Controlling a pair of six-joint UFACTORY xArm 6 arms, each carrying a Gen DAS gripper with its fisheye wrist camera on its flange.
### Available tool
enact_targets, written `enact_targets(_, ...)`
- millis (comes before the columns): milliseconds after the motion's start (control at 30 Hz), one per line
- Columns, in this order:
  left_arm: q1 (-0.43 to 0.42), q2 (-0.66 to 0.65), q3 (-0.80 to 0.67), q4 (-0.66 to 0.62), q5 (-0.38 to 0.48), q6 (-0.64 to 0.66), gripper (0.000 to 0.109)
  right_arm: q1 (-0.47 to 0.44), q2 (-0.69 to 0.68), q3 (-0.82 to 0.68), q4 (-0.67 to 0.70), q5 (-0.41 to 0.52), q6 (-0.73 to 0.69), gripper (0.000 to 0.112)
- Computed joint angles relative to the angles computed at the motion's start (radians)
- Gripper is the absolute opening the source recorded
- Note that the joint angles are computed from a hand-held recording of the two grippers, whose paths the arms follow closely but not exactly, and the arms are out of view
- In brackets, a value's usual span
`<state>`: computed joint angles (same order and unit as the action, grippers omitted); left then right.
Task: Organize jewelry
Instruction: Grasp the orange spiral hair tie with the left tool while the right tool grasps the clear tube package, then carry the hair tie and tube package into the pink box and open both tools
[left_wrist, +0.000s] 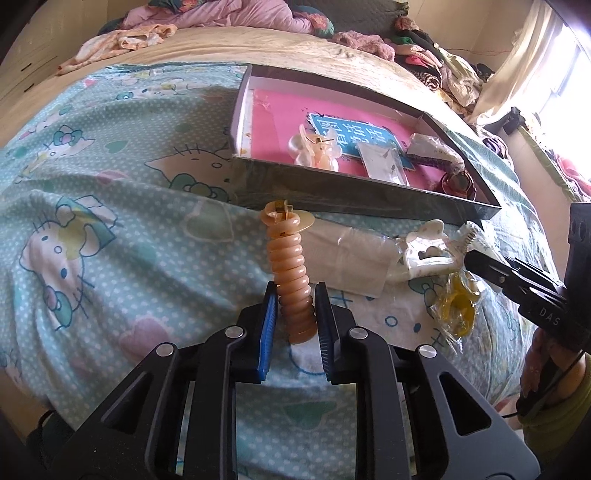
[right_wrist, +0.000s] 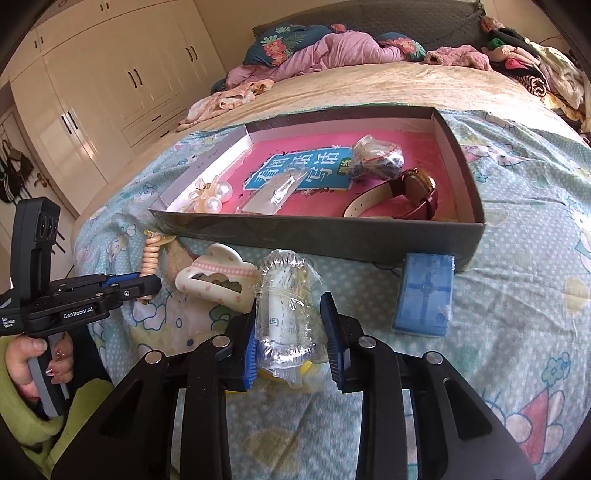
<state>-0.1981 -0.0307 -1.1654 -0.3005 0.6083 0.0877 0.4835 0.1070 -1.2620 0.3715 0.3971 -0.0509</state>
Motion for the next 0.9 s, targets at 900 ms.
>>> enact_targets(900,0.047,-0.115,0.033,-0.027,-0.078,-0.014,0.011,0.056,-0.011,-0.085,0.052,-0.007,-0.099,0.028)
